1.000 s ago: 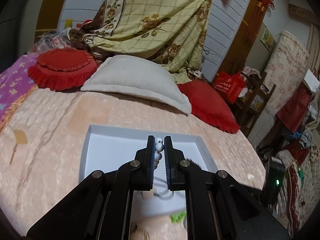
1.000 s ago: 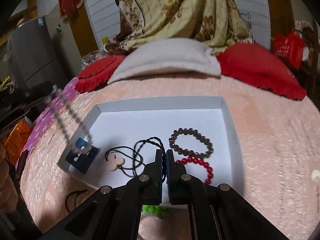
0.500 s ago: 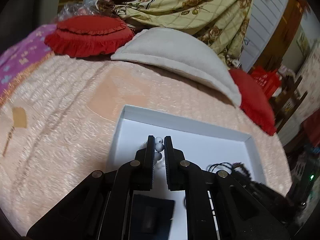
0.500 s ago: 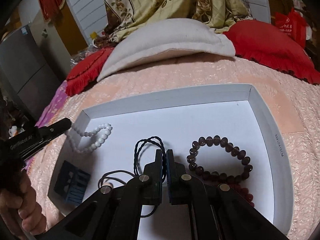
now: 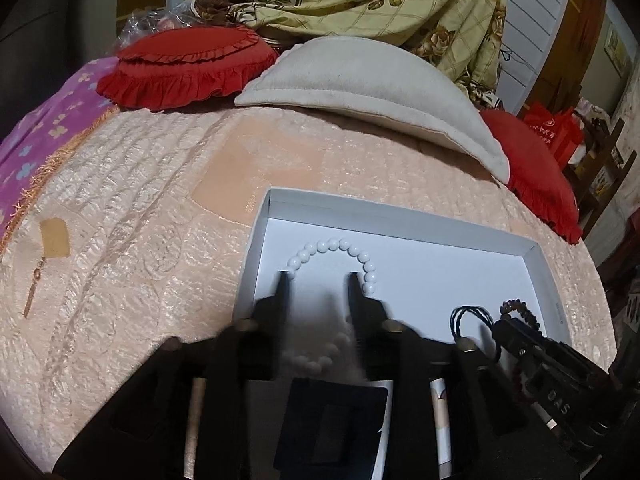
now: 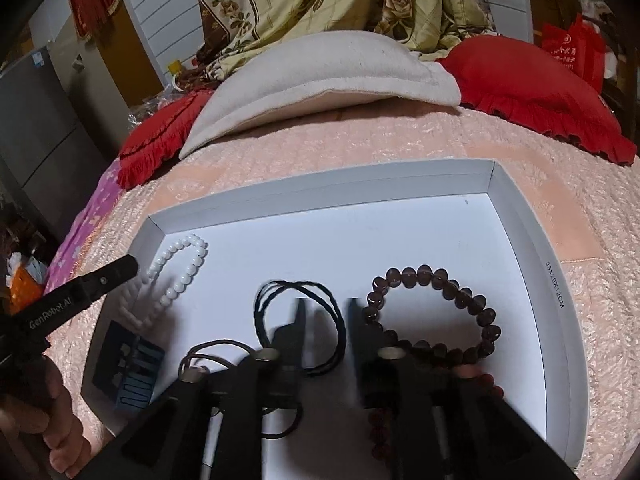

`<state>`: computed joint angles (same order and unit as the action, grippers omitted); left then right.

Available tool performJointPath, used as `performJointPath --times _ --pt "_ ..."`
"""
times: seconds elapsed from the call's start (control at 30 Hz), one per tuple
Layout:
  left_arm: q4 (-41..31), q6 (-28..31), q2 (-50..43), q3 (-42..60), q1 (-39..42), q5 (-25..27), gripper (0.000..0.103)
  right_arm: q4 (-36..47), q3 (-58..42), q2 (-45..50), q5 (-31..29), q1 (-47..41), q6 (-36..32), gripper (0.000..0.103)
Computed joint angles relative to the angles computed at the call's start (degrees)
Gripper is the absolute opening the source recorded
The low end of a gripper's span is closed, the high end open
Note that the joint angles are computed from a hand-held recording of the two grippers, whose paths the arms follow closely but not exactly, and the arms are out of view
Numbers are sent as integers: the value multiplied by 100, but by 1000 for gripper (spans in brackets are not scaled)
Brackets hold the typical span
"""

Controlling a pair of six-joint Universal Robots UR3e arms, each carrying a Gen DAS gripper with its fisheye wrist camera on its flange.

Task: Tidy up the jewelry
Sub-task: 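Move both open grippers back from the tray toward the remaining jewelry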

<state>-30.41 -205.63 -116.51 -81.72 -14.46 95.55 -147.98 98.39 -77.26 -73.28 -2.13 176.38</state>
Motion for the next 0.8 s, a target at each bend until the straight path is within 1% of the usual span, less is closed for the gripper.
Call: performJointPath --times 0.03,0.07,0.13,0.23,0.43,0.5,0.6,0.8 --pt "39 -11 10 -13 -17 39 47 -108 67 -52 -17 0 7 40" --pt "134 -16 29 -56 -40 94 49 -175 116 -93 -18 -6 9 40" --pt "95 -14 24 -6 -66 149 49 -313 230 -213 -4 -31 0 40" --pt "78 -22 23 8 -74 164 54 -351 290 -302 -18 -41 -21 40" --pt "-35 -57 98 -16 -97 211 55 -355 391 -487 -140 -29 -210 40" --pt "62 -41 256 -207 -96 192 55 -401 552 -703 -215 -21 -313 40" --pt "222 -4 618 -639 -130 234 55 -407 881 -1118 -140 -81 -435 40" --pt "685 235 1647 -1975 -282 321 55 -273 1879 -2366 86 -310 -810 40"
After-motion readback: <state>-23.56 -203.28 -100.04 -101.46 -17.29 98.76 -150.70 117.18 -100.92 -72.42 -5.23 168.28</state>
